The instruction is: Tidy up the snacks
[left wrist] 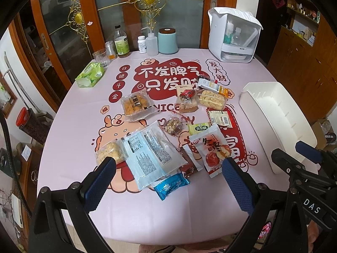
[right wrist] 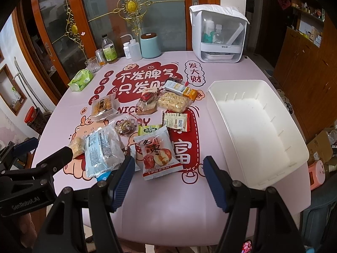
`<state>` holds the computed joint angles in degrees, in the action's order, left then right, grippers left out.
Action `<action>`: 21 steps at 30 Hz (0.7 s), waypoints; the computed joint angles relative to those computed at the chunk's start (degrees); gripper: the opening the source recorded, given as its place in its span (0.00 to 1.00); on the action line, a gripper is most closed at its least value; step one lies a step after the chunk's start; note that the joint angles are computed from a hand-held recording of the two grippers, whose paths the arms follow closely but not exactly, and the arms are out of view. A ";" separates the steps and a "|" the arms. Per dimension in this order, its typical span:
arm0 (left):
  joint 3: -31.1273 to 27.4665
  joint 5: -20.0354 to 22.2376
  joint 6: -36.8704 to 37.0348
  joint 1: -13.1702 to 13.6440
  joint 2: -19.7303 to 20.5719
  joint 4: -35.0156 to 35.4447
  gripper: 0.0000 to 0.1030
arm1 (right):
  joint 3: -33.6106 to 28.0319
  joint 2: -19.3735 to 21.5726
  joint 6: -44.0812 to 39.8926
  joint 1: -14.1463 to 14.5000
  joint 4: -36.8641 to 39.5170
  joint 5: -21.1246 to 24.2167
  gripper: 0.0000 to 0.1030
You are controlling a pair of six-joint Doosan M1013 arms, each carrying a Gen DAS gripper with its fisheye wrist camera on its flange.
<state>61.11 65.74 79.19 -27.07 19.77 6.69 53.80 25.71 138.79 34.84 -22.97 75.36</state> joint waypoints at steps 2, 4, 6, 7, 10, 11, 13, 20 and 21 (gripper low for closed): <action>0.03 0.01 0.02 -0.01 -0.01 -0.01 0.97 | 0.08 -0.02 0.02 -0.02 0.09 -0.07 0.66; 0.07 0.01 0.05 -0.01 -0.03 0.00 0.97 | 0.17 -0.02 0.08 0.00 0.03 -0.14 0.66; 0.11 0.01 -0.02 -0.04 -0.02 0.03 0.97 | 0.30 -0.03 0.14 0.00 0.04 -0.26 0.66; 0.12 0.01 -0.04 -0.03 -0.01 0.04 0.97 | 0.53 0.02 0.26 0.02 0.04 -0.50 0.66; 0.14 -0.03 -0.06 -0.06 -0.03 0.12 0.97 | 0.67 0.01 0.24 0.06 0.18 -0.58 0.66; 0.20 -0.12 -0.13 -0.03 -0.01 0.12 0.97 | 0.68 0.18 0.18 0.03 0.26 -0.74 0.66; 0.23 -0.15 -0.16 -0.03 0.01 0.17 0.97 | 0.66 0.19 0.07 0.07 0.31 -0.77 0.66; 0.42 -0.24 -0.23 0.08 -0.04 0.06 0.97 | 0.14 0.32 -0.36 0.19 0.51 -0.49 0.66; 0.46 -0.25 -0.22 0.09 -0.06 0.05 0.97 | 0.07 0.35 -0.39 0.19 0.57 -0.48 0.66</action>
<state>61.57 65.48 78.97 -26.98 19.71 6.73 53.87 26.05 138.40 35.04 -22.40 74.88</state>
